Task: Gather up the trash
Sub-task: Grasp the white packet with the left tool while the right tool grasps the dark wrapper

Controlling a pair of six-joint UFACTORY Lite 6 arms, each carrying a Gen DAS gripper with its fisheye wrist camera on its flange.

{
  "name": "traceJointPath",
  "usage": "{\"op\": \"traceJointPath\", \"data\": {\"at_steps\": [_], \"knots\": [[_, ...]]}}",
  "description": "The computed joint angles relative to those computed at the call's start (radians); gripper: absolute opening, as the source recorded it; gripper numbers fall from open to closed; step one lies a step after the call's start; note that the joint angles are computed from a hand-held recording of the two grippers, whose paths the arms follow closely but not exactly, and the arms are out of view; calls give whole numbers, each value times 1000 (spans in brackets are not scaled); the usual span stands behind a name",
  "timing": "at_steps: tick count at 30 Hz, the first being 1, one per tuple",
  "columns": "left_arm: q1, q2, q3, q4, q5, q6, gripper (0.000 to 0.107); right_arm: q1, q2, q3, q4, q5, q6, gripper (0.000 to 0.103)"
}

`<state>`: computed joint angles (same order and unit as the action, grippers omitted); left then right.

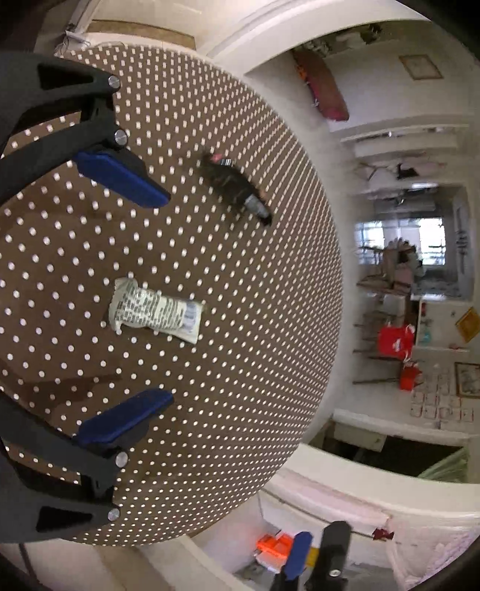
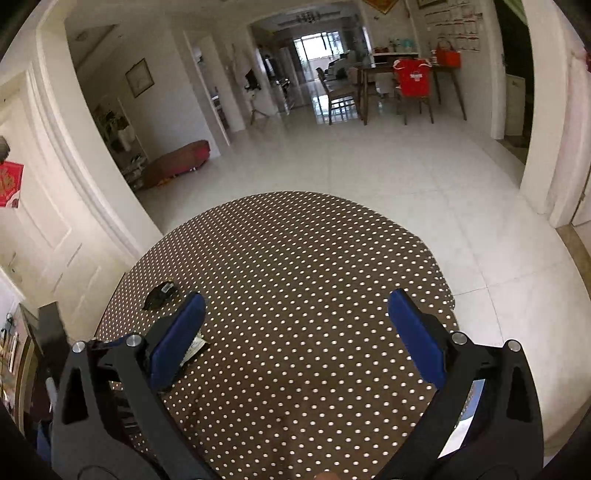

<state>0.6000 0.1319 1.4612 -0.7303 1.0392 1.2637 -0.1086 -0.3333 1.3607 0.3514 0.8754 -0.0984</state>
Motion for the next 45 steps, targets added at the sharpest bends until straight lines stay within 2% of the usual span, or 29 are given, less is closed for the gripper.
{"op": "traceJointPath", "data": {"at_steps": [1,2,3,6,10,14,17,23,25,27,30,32,33,34,36,40,45], "knots": [[-10,16,10,3,3,-1,78,14,9,5,-6,-5,5,97],[-23,38,28,16,14,-10,67,45,-7,-14,-31,-16,34,97],[-38,85,72,44,40,-39,48,60,2,-10,-39,-21,44,97],[-34,119,110,44,61,-43,20,124,34,1,-57,-44,82,97],[28,142,148,11,101,-54,18,260,120,41,-135,-81,171,97],[106,134,154,-20,121,-64,18,369,250,108,-132,-117,187,97],[200,164,206,-45,152,-70,18,459,392,208,-130,-139,198,97],[310,292,391,-57,136,-172,18,594,710,487,-132,-138,247,95],[335,338,462,-52,143,-213,18,621,799,585,-146,-116,274,84],[354,389,543,-46,156,-248,18,650,905,715,-177,-82,321,79],[369,391,561,-44,165,-264,18,676,1055,921,-219,-6,371,72],[389,416,596,-47,181,-263,18,697,1134,1027,-258,33,383,61],[390,399,572,-52,173,-259,18,702,1152,1044,-243,35,359,49],[394,388,557,-58,172,-252,18,703,1137,1019,-226,21,340,39],[405,375,539,-69,175,-231,18,699,1071,920,-193,-17,310,33],[385,353,532,-76,178,-226,18,647,812,563,-105,-160,213,33],[321,231,403,-91,157,-210,18,509,552,284,5,-207,92,33]]}}
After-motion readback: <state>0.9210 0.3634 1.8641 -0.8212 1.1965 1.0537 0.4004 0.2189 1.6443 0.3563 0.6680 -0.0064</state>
